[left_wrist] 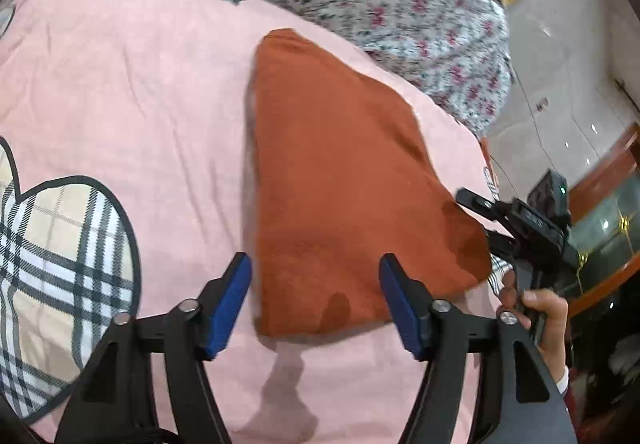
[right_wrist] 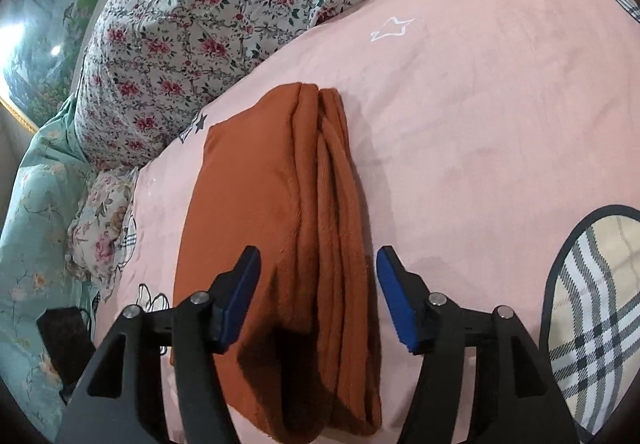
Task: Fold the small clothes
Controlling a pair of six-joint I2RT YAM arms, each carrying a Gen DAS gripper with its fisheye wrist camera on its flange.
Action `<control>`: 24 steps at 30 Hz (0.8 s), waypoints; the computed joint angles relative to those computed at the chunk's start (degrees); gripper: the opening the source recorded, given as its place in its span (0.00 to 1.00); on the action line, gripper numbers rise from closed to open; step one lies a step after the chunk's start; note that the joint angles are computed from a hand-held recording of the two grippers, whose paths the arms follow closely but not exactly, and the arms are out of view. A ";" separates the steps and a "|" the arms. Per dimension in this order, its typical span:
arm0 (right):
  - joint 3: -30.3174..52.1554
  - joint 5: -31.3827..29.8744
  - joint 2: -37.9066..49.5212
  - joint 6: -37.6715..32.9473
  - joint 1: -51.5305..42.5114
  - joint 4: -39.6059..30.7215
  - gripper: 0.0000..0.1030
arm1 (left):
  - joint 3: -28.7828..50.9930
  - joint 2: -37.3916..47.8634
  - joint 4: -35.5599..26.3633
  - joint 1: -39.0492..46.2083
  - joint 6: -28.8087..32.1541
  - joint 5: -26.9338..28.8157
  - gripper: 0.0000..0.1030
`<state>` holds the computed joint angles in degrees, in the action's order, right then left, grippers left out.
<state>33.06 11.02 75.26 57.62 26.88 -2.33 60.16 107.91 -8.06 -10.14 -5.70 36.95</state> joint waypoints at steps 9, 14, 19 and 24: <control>2.33 -7.94 6.95 -3.77 -5.30 3.13 0.61 | 19.65 16.94 -9.90 0.22 -1.47 5.33 0.76; 3.41 -11.97 10.43 -5.27 -8.24 5.98 0.61 | 28.77 22.98 -11.83 -1.89 -3.17 4.94 0.74; 3.73 -15.10 13.06 -6.50 -9.68 8.83 0.61 | 34.60 27.01 -13.29 -4.62 -4.05 2.21 0.50; 4.27 -15.64 13.68 -6.77 -8.73 8.43 0.31 | 30.04 24.28 -8.57 -4.27 -4.92 3.22 0.23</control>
<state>37.32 -4.63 88.94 50.85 18.15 6.10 90.20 132.19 -16.63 -14.41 -10.63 40.17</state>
